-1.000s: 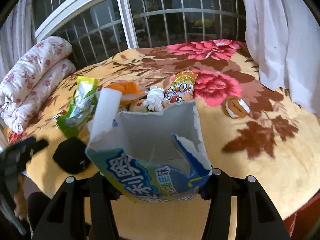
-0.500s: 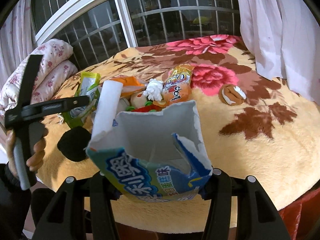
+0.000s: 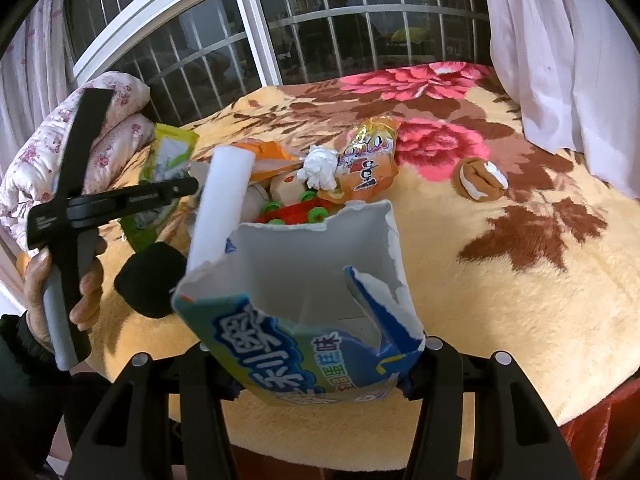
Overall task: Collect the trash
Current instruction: 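Grasp the green snack bag with the left gripper while the right holds the carton, then carry both items over the orange bucket and open both grippers to drop them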
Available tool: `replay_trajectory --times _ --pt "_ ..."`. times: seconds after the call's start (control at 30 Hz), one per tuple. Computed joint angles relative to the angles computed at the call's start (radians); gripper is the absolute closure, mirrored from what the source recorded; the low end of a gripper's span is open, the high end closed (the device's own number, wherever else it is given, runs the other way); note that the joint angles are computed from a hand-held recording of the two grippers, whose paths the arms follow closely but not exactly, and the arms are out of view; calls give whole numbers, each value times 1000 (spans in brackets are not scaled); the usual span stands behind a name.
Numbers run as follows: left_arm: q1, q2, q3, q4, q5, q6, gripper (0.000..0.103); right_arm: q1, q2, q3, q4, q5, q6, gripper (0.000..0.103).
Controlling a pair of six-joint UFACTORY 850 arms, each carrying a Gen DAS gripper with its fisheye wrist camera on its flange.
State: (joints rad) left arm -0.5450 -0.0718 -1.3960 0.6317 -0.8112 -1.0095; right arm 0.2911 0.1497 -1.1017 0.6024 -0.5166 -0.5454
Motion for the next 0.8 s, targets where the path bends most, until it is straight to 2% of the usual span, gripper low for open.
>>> replay_trajectory --times 0.17,0.4,0.53,0.7,0.8 --pt "-71 59 6 102 -57 -84 69 8 48 19 18 3 -25 50" --pt "-238 159 51 225 -153 -203 69 27 148 74 9 -15 -39 50" --pt "-338 223 114 257 -201 -281 69 26 225 136 26 -57 -84 50" --pt "-453 300 240 209 -242 -373 69 47 297 232 -8 -126 -102 50" --pt "-491 329 326 131 -217 -375 69 54 286 260 -8 -179 -104 50"
